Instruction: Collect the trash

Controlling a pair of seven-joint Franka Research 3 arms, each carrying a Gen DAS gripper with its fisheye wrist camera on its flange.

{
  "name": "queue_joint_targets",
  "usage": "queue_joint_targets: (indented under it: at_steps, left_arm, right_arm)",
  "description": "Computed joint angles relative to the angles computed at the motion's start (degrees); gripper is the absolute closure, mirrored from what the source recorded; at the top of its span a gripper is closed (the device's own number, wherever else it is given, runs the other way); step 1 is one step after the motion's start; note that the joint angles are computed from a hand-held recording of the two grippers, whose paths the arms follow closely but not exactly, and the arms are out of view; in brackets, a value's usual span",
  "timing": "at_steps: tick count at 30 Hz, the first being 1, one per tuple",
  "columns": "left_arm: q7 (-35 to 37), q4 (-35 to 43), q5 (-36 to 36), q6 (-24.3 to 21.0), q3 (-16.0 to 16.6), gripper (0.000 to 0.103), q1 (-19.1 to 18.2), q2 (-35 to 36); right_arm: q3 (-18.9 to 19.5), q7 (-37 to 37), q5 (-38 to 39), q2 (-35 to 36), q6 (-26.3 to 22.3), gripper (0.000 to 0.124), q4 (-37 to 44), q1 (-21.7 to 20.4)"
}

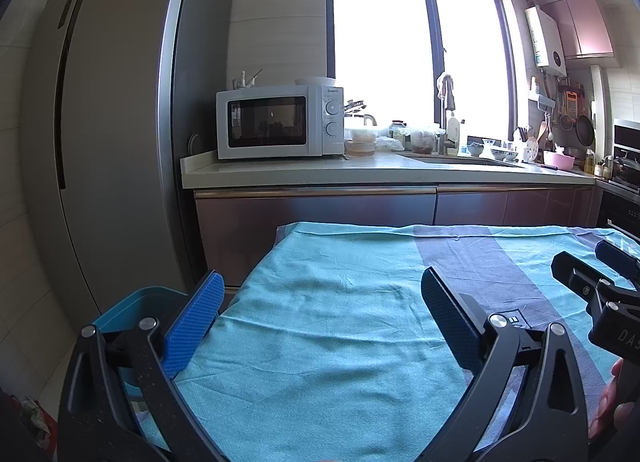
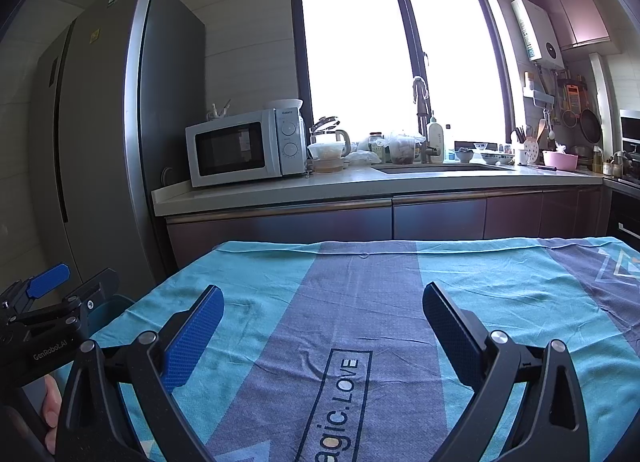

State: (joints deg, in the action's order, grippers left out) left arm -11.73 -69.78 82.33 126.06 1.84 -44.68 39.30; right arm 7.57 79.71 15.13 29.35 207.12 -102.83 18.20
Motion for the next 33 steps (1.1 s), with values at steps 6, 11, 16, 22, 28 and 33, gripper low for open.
queue_joint_targets:
  at_steps: [6, 11, 16, 22, 28, 33]
  left_arm:
    - [0.0, -0.1, -0.1, 0.0, 0.0, 0.006, 0.0, 0.0]
    - [0.0, -0.1, 0.0, 0.0, 0.0, 0.006, 0.0, -0.1]
    - [0.0, -0.1, 0.0, 0.1, 0.0, 0.006, 0.1, -0.1]
    - [0.1, -0.2, 0.0, 0.0, 0.0, 0.006, 0.0, -0.1]
    - [0.4, 0.0, -0.4, -0.1, -0.1, 0.006, 0.1, 0.0]
    - [0.5, 0.2, -0.5, -0.2, 0.0, 0.006, 0.0, 0.2]
  right_arm:
    - [0.1, 0.2, -0.3, 0.0, -0.1, 0.028, 0.0, -0.2]
    - [0.1, 0.3, -0.3, 0.0, -0.1, 0.028, 0.0, -0.2]
    - [0.1, 0.4, -0.4, -0.1, -0.2, 0.028, 0.0, -0.3]
    - [-0.1, 0.3, -0.2, -0.1, -0.1, 0.028, -0.1, -0.2]
    - [0.0, 0.5, -0.3, -0.1, -0.3, 0.028, 0.0, -0.4]
    - [0.2, 0.7, -0.6, 0.0, -0.3, 0.028, 0.1, -0.6]
